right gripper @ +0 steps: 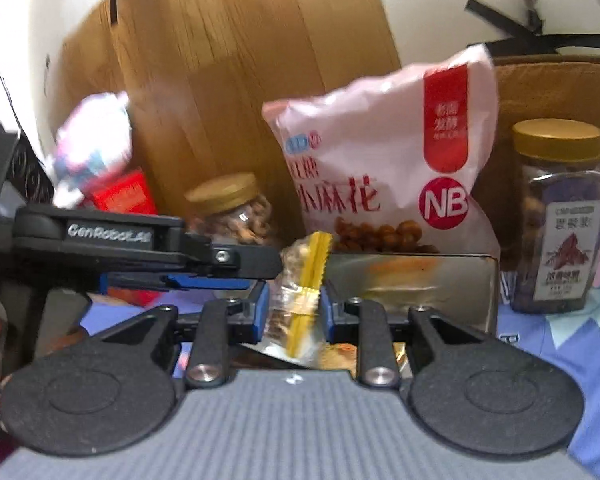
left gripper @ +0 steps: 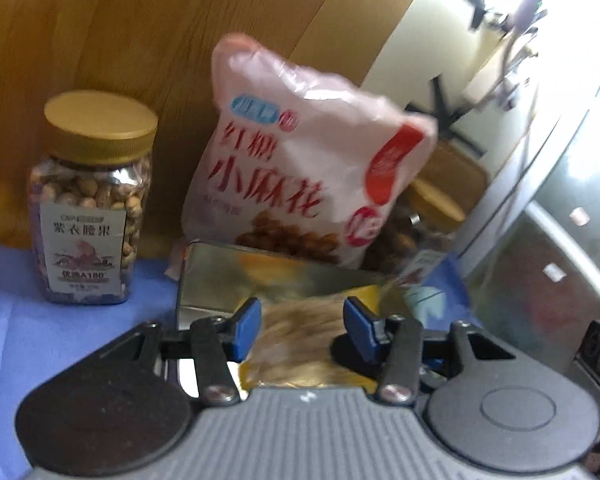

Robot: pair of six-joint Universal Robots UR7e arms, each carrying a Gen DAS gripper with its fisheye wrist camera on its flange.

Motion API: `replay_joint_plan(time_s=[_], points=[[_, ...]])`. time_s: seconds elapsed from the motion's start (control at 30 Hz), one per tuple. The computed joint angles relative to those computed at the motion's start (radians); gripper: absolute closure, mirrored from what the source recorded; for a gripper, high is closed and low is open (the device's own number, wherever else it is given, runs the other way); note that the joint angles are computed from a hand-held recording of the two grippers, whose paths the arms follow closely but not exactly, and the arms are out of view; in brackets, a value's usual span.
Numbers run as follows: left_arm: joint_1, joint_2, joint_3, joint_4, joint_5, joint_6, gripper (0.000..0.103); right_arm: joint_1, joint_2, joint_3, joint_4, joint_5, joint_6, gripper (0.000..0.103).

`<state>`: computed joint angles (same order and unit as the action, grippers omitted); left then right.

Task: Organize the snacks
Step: 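Carry the nut bag into the black tin box and release it, then grasp the pink candy stick box with the left gripper, then carry the pink candy box into the black tin box and open the left gripper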

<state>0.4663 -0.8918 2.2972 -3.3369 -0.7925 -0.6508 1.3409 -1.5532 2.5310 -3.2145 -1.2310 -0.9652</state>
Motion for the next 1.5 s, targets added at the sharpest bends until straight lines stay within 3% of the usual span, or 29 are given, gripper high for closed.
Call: replay_joint_plan(time_s=[0.07, 0.13, 0.23, 0.33, 0.5, 0.6, 0.67, 0.73, 0.83, 1.03, 1.13, 1.23, 1.33, 1.5], points=[[0.012, 0.023, -0.023, 0.048, 0.027, -0.002, 0.054, 0.024, 0.053, -0.014, -0.021, -0.037, -0.025, 0.074], [0.006, 0.03, -0.029, 0.087, 0.072, -0.02, 0.054, 0.049, 0.1, -0.002, -0.116, -0.081, -0.067, 0.073], [-0.022, -0.003, 0.031, 0.001, 0.081, -0.037, 0.052, 0.018, 0.046, 0.019, -0.087, -0.008, -0.08, 0.07], [-0.083, -0.074, 0.112, -0.021, 0.144, -0.1, 0.049, -0.046, -0.051, 0.052, -0.034, 0.082, -0.082, 0.07], [-0.177, -0.247, 0.255, 0.195, 0.223, -0.396, 0.049, -0.173, -0.25, 0.093, 0.224, 0.168, -0.126, 0.066], [-0.198, -0.32, 0.296, 0.41, 0.247, -0.601, 0.042, -0.175, -0.263, 0.1, 0.303, 0.104, -0.14, 0.061], [-0.172, -0.327, 0.302, 0.454, 0.228, -0.666, 0.042, -0.136, -0.216, 0.109, 0.239, 0.019, -0.123, 0.061], [-0.129, -0.301, 0.301, 0.404, 0.203, -0.65, 0.042, -0.105, -0.163, 0.1, 0.216, -0.036, -0.095, 0.061], [-0.056, -0.246, 0.262, 0.361, 0.185, -0.583, 0.042, -0.085, -0.108, 0.073, 0.22, -0.066, -0.018, 0.061], [0.04, -0.142, 0.211, 0.175, 0.127, -0.435, 0.042, -0.052, -0.049, 0.04, 0.235, -0.115, 0.037, 0.061], [0.027, -0.11, 0.204, 0.148, 0.112, -0.41, 0.043, -0.039, -0.016, 0.024, 0.257, -0.138, 0.049, 0.061], [-0.013, -0.114, 0.191, 0.258, 0.098, -0.448, 0.05, -0.029, 0.0, 0.033, 0.235, -0.161, 0.046, 0.061], [-0.062, -0.125, 0.203, 0.33, 0.093, -0.504, 0.05, -0.038, -0.009, 0.047, 0.212, -0.158, 0.048, 0.061], [-0.13, -0.142, 0.252, 0.311, 0.068, -0.586, 0.049, -0.081, -0.105, 0.087, 0.257, -0.124, -0.042, 0.06]])
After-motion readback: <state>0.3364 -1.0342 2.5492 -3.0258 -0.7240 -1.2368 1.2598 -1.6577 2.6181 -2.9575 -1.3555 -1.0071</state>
